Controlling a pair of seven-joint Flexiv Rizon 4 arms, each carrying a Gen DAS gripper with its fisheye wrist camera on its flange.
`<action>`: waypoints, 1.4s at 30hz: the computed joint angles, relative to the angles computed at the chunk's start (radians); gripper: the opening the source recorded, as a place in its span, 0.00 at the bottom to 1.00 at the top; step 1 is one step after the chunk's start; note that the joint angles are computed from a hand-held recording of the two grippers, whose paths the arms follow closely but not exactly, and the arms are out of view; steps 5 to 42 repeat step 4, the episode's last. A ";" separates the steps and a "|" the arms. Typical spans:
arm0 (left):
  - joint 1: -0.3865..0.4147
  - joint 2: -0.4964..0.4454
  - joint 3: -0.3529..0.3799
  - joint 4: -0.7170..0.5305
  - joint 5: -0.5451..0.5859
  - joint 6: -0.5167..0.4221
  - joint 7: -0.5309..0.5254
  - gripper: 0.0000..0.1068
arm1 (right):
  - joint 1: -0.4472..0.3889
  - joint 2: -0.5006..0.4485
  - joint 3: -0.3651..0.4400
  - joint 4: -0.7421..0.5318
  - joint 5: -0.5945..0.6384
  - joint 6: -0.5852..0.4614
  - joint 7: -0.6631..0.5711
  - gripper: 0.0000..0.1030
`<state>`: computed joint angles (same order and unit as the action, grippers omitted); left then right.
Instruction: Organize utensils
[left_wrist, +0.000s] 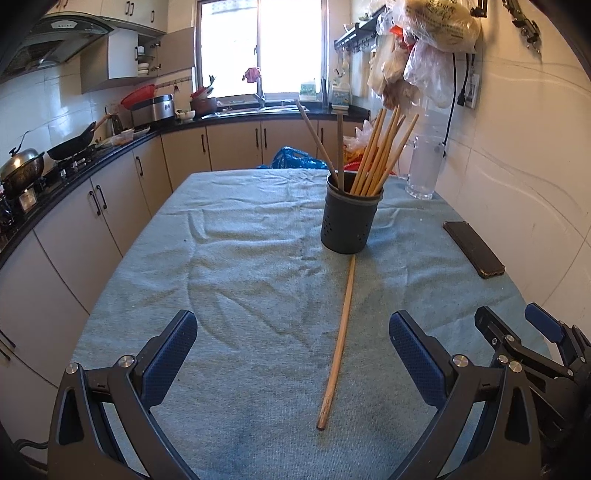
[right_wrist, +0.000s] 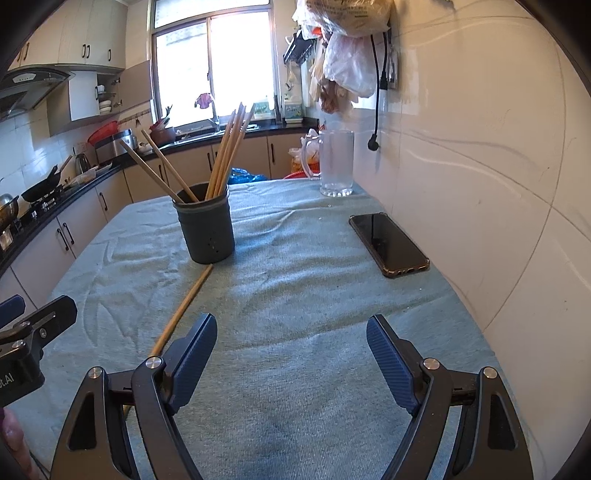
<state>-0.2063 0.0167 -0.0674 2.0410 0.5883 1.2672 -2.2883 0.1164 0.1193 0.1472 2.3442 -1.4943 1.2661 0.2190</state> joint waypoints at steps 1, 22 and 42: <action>0.001 -0.006 0.001 0.001 -0.016 0.001 0.016 0.96 | 0.001 -0.007 -0.001 -0.003 0.004 0.003 -0.006 0.84; 0.002 -0.023 0.007 -0.003 -0.046 0.002 0.048 0.96 | 0.004 -0.027 -0.004 -0.010 0.029 0.008 -0.036 0.84; 0.002 -0.023 0.007 -0.003 -0.046 0.002 0.048 0.96 | 0.004 -0.027 -0.004 -0.010 0.029 0.008 -0.036 0.84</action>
